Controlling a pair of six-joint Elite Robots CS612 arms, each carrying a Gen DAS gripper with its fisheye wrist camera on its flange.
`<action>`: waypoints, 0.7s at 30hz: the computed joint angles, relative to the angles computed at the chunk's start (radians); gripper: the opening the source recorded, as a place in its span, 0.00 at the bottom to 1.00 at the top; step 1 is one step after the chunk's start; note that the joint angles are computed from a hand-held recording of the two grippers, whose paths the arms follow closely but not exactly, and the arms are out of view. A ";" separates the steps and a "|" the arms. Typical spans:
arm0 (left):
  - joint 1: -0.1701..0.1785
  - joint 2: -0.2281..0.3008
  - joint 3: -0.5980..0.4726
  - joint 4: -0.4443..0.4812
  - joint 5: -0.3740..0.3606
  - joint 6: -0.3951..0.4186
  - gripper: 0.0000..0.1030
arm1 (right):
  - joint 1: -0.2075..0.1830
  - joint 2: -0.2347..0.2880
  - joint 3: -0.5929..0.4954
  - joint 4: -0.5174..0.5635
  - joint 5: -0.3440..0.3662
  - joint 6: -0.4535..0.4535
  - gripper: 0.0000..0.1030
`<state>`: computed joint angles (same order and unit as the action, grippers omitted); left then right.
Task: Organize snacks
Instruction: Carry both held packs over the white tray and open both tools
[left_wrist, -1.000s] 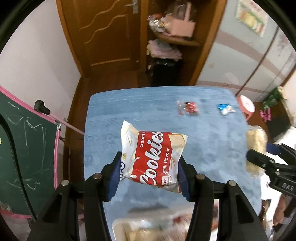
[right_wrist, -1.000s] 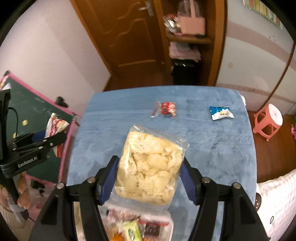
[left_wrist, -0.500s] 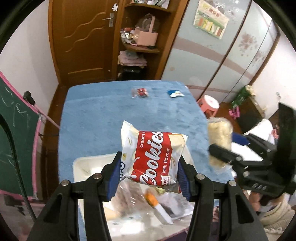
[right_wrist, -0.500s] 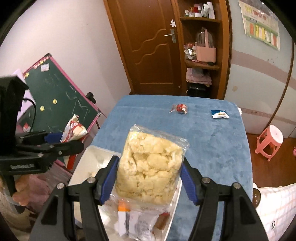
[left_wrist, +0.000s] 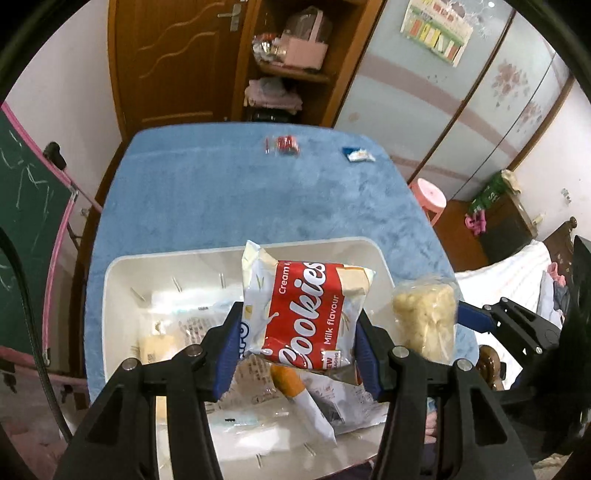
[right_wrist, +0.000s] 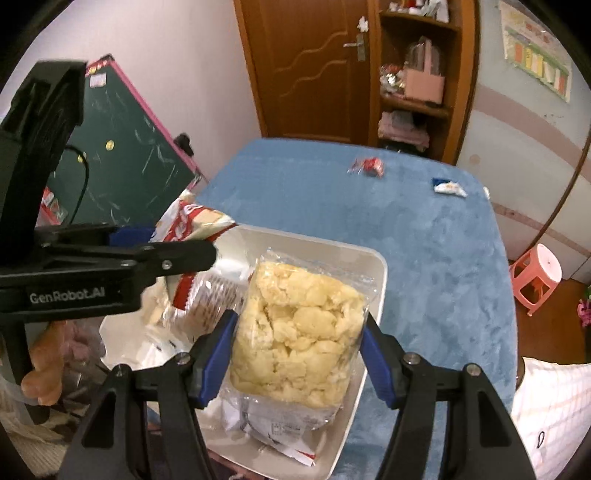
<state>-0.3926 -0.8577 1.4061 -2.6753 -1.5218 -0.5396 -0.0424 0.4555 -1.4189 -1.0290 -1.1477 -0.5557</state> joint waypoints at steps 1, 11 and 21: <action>-0.002 0.000 0.002 0.005 0.007 -0.001 0.55 | 0.003 0.000 0.003 0.011 -0.010 -0.009 0.63; -0.016 0.008 0.002 0.046 0.070 0.002 0.76 | 0.015 0.017 -0.008 0.005 -0.058 -0.046 0.64; -0.017 0.011 0.000 0.047 0.072 -0.011 0.76 | 0.007 0.013 0.001 0.038 -0.022 -0.054 0.64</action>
